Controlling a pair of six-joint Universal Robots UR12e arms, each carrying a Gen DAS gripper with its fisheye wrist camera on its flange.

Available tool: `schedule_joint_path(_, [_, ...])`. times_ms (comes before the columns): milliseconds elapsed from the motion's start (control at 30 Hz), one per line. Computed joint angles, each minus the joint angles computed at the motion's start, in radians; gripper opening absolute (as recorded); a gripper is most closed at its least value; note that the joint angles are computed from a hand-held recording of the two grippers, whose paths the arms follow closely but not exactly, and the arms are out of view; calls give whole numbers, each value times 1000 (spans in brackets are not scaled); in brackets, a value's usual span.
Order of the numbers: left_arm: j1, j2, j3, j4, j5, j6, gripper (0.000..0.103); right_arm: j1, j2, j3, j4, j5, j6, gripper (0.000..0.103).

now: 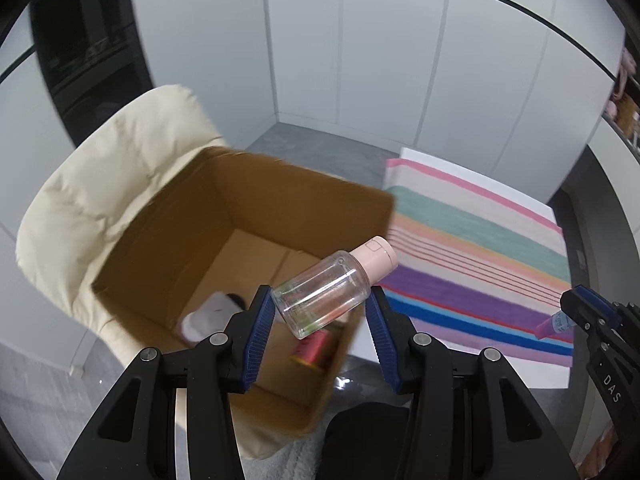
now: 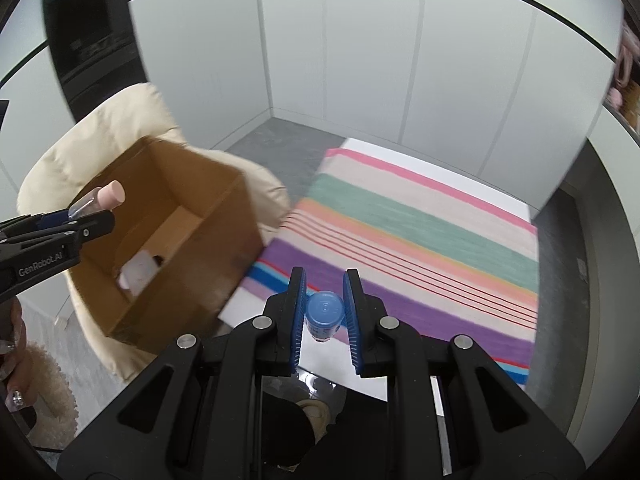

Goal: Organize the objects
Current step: 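Lift the tube and glass bottle and carry both toward the cardboard box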

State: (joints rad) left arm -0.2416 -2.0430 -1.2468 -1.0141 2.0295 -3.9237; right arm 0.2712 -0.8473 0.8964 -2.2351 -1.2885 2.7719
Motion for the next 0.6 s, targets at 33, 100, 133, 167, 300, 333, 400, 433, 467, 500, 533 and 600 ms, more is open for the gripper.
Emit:
schedule_joint_path(33, [2,11,-16,-4,9,-12,48,4,-1,3,0,3,-7,20])
schedule_joint_path(100, [7,33,-49,-12,16,-40,48,17,-1,7,1,9,-24,20])
schedule_joint_path(133, [11,44,-65,-18,16,-55,48,23,-2,9,3,16,-33,20])
schedule_joint_path(167, [15,56,-83,-24,18,-71,48,30,-1,8,13,31,-44,20])
schedule_joint_path(300, [28,96,-139,-48,32,-129,48,56,-4,13,38,67,-105,20])
schedule_joint_path(333, [32,106,-153,-52,34,-142,48,64,-4,13,45,75,-122,20])
schedule_joint_path(400, [38,128,-183,-57,40,-166,48,81,1,4,64,89,-155,20])
schedule_joint_path(433, [42,137,-196,-59,43,-177,48,86,1,5,67,94,-164,20])
schedule_joint_path(467, [45,145,-206,-61,46,-186,48,95,5,-2,78,102,-177,20])
schedule_joint_path(500, [49,152,-215,-62,50,-193,48,100,7,-7,85,106,-184,20])
schedule_joint_path(533, [53,157,-223,-65,55,-200,48,108,14,-18,99,111,-195,20])
schedule_joint_path(600, [62,164,-234,-59,56,-210,48,119,19,-24,108,116,-209,20])
